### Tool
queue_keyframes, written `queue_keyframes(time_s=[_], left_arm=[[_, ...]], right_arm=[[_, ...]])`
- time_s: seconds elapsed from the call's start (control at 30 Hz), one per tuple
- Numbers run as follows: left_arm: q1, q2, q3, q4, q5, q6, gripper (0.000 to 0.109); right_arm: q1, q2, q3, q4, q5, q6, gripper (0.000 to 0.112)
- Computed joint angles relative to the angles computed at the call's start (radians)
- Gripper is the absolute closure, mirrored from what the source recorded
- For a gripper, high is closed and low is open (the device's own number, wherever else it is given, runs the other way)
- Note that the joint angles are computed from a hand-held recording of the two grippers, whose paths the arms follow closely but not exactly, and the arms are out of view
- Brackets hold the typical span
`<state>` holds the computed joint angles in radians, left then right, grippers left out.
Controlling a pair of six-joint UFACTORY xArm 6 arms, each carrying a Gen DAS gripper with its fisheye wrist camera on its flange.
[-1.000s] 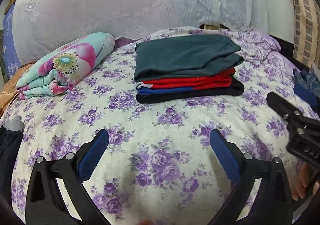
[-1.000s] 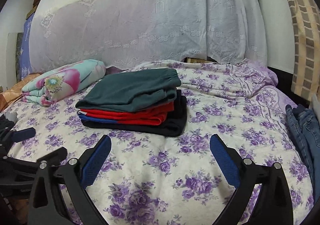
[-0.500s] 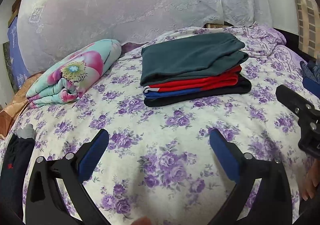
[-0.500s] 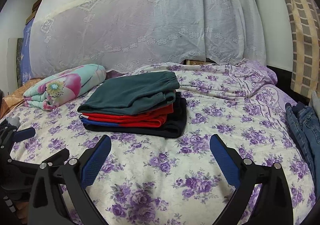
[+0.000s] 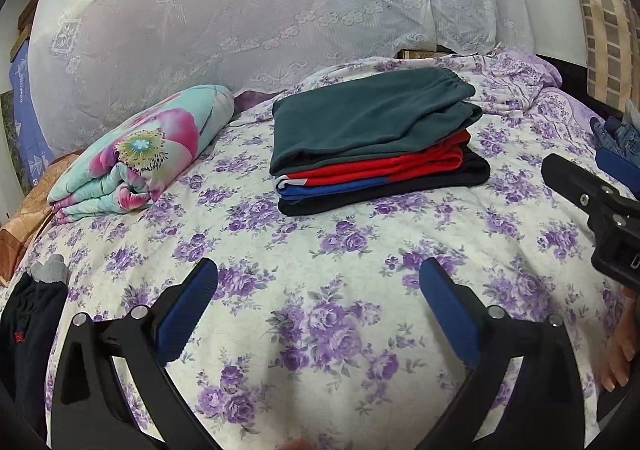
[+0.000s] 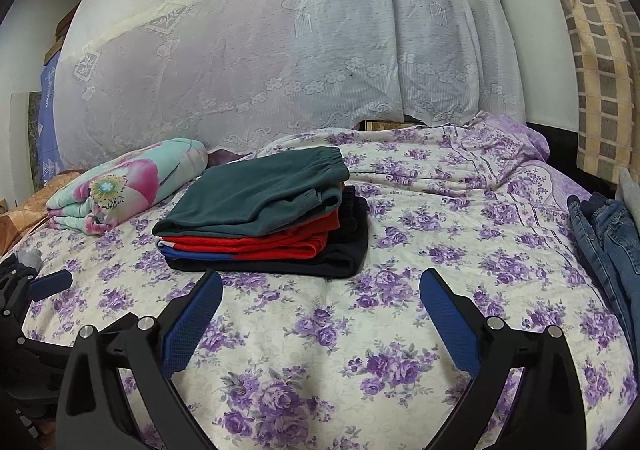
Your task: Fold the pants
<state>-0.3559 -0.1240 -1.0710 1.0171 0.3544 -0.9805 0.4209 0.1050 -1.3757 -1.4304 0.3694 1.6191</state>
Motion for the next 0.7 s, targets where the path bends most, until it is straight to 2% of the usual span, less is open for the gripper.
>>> queue_keyframes(time_s=[0.7], left_arm=[[-0.001,-0.002,0.002,-0.023,-0.005,0.017,0.011]], right_arm=[[0.010,0.001,-0.003,-0.002,0.013,-0.013,0.013]])
